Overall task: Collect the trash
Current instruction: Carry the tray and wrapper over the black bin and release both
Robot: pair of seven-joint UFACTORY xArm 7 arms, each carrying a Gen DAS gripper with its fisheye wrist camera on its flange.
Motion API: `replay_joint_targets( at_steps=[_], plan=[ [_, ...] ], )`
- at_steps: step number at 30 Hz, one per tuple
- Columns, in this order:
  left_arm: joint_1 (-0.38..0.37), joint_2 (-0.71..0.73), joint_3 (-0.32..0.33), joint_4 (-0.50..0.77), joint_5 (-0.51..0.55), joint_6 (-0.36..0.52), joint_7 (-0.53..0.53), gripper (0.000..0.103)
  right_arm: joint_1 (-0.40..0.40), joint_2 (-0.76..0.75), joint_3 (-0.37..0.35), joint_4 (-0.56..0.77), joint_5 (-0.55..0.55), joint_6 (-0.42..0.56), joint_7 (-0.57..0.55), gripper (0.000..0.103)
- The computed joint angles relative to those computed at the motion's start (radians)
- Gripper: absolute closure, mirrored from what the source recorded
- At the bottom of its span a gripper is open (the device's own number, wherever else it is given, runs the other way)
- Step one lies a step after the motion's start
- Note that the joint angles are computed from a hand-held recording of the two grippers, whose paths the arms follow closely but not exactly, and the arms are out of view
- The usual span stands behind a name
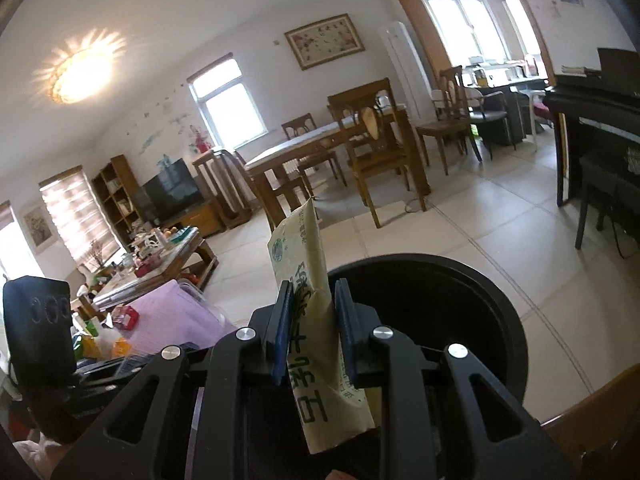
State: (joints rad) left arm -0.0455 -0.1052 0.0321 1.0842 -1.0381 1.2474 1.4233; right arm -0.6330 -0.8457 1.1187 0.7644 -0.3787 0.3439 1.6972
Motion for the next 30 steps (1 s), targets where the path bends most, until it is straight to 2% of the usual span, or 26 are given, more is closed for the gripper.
replay_joint_targets(
  at_steps=[4,10,11,12,13,14,15,16,24,30],
  plan=[
    [-0.027,0.009,-0.030,-0.022,0.007,-0.064,-0.003,0.087,0.024,-0.009,-0.007,-0.033,0.007,-0.001,0.021,0.081],
    [-0.045,0.012,-0.040,-0.036,0.019,-0.119,0.015,0.087,0.050,-0.017,-0.028,-0.056,-0.003,0.014,0.040,0.079],
    [-0.051,0.004,-0.045,-0.045,0.021,-0.139,0.018,0.083,0.063,-0.019,-0.036,-0.063,-0.005,0.018,0.040,0.077],
    [-0.044,-0.001,-0.032,-0.047,0.026,-0.129,0.033,0.062,0.073,-0.019,-0.046,-0.070,-0.007,0.023,0.042,0.077],
    [-0.046,-0.016,-0.032,-0.061,0.017,-0.148,0.045,0.029,0.080,-0.017,-0.051,-0.074,-0.010,0.028,0.045,0.070],
    [-0.051,-0.041,-0.031,-0.090,-0.020,-0.190,0.078,0.019,0.085,-0.014,-0.056,-0.076,-0.014,0.034,0.047,0.046],
    [-0.054,-0.065,-0.024,-0.110,-0.047,-0.208,0.105,0.010,0.089,-0.015,-0.059,-0.077,-0.018,0.041,0.053,0.029],
    [-0.059,-0.083,-0.017,-0.125,-0.066,-0.220,0.133,0.008,0.088,-0.031,-0.054,-0.077,-0.020,0.059,0.071,0.004],
    [-0.060,-0.192,0.059,-0.158,-0.068,-0.220,0.203,0.005,0.082,-0.061,-0.036,-0.042,-0.055,0.094,0.098,0.005],
    [-0.016,-0.193,0.134,-0.100,-0.051,-0.130,0.192,0.005,0.021,-0.033,0.020,0.054,-0.054,0.121,0.056,0.005]
  ],
)
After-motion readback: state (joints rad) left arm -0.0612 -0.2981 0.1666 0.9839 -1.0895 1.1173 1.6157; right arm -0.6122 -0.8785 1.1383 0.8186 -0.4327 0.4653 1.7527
